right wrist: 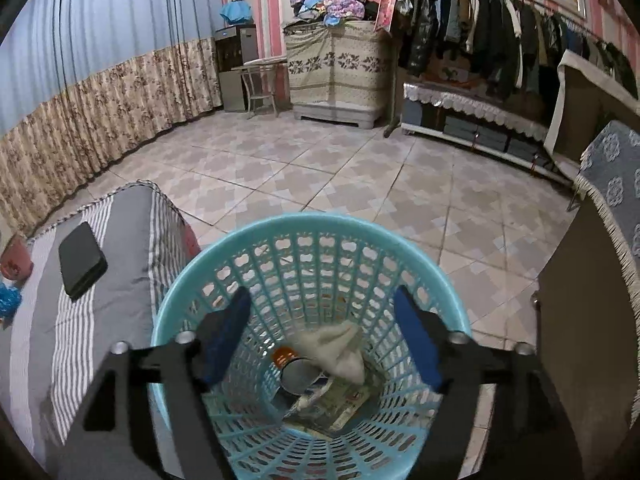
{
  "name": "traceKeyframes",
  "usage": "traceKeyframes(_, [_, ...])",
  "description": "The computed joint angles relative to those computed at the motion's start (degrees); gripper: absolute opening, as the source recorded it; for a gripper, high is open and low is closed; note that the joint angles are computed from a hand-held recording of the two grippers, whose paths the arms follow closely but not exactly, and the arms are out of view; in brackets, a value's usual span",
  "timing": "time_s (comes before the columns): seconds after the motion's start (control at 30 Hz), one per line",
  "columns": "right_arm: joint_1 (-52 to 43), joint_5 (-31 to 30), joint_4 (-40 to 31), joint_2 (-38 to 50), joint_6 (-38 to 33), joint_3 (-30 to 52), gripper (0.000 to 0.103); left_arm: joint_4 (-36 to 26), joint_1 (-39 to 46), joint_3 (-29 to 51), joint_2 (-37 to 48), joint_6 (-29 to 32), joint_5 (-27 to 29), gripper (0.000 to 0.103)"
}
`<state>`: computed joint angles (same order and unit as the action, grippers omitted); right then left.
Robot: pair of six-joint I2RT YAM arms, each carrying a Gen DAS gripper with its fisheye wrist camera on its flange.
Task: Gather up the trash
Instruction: 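Move both tools back over the mat toward the orange and blue bags, then grasp the orange plastic bag with the left tool while the right tool grasps the blue bag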
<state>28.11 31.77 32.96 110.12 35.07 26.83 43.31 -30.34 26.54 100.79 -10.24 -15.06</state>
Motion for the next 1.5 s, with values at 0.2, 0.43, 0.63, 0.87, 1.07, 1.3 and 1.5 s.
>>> traceKeyframes(0.2, [1.5, 3.4, -1.1, -0.4, 0.0, 0.5, 0.094, 3.4, 3.4, -4.5, -2.2, 1.0, 0.3, 0.097])
traceKeyframes(0.43, [4.3, 6.5, -1.0, -1.0, -1.0, 1.1, 0.095, 6.2, 11.0, -9.2, -4.1, 2.2, 4.3, 0.097])
traceKeyframes(0.63, [8.2, 9.4, -1.4, -1.1, -0.3, 3.0, 0.095, 10.0, 17.4, -13.1, -3.2, 4.9, 6.9, 0.097])
traceKeyframes(0.87, [15.0, 12.7, -4.5, 2.7, 0.5, 11.0, 0.095, 15.7, 34.6, -15.7, 0.4, 11.8, 16.1, 0.097])
traceKeyframes(1.07, [19.8, 10.4, -10.1, 10.7, 0.8, 23.1, 0.095, 13.2, 52.0, -10.1, 6.2, 17.6, 25.0, 0.097])
traceKeyframes(1.3, [24.8, 10.7, -19.9, 20.0, -0.6, 38.1, 0.095, 0.0, 62.3, 5.3, 13.9, 21.2, 28.3, 0.097])
traceKeyframes(1.5, [26.8, 10.0, -26.3, 25.2, 1.0, 46.6, 0.095, -10.2, 63.4, 17.6, 19.8, 22.0, 29.1, 0.090])
